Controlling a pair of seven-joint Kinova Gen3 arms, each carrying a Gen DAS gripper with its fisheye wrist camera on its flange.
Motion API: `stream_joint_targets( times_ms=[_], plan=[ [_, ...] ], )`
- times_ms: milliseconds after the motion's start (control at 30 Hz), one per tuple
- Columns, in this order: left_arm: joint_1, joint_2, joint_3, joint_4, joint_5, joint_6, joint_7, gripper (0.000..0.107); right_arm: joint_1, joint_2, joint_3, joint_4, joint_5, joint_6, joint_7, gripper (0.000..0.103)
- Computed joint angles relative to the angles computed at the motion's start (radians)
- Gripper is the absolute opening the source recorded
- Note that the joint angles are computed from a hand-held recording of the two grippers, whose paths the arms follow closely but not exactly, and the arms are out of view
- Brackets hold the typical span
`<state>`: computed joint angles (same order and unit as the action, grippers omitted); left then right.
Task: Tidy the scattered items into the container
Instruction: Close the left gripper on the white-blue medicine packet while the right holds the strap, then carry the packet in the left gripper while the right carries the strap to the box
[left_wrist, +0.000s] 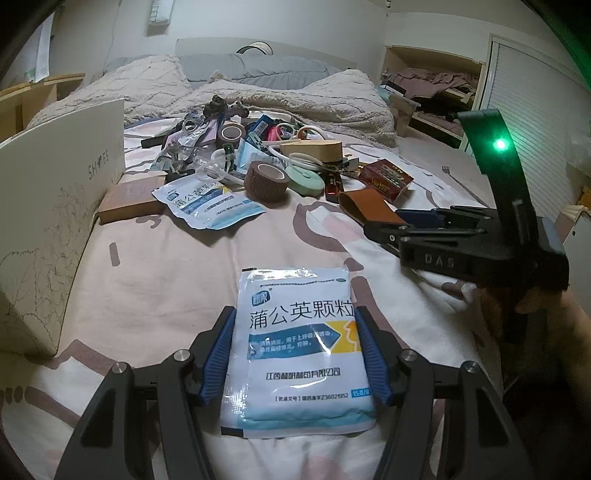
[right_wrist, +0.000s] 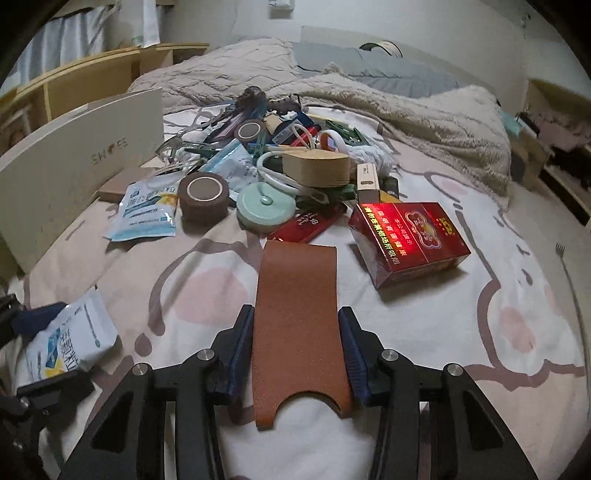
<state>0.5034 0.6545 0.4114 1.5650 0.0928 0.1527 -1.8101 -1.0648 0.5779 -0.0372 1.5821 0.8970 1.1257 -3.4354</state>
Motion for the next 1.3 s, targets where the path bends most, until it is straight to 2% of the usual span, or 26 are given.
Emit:
stream_joint_targets(
  times_ms=[367,600,833,933,1300],
  plan=[
    [-0.041,0.002,0.046,0.004,0.023,0.012,-0.015,0.062,-0.047,0.019,-0.002,-0.022,-0.005,0.038,-0.074,0.046],
    [-0.057,-0.011,0.056,0.018,0.037,0.011,-0.025,0.060,-0.068,-0.011,-0.010,-0.001,0.000,0.003,-0.168,0.046],
    [-0.075,-0.026,0.067,0.029,0.047,0.004,-0.032,0.058,-0.099,-0.013,-0.021,-0.017,0.014,0.008,-0.229,0.046],
    [-0.096,-0.031,0.089,0.038,0.050,-0.006,-0.040,0.058,-0.111,-0.022,-0.021,-0.009,0.033,-0.006,-0.273,0.046],
    [-0.190,-0.059,0.189,0.080,0.050,-0.055,-0.062,0.058,-0.147,-0.039,-0.027,-0.014,0.088,0.039,-0.375,0.046]
  ],
)
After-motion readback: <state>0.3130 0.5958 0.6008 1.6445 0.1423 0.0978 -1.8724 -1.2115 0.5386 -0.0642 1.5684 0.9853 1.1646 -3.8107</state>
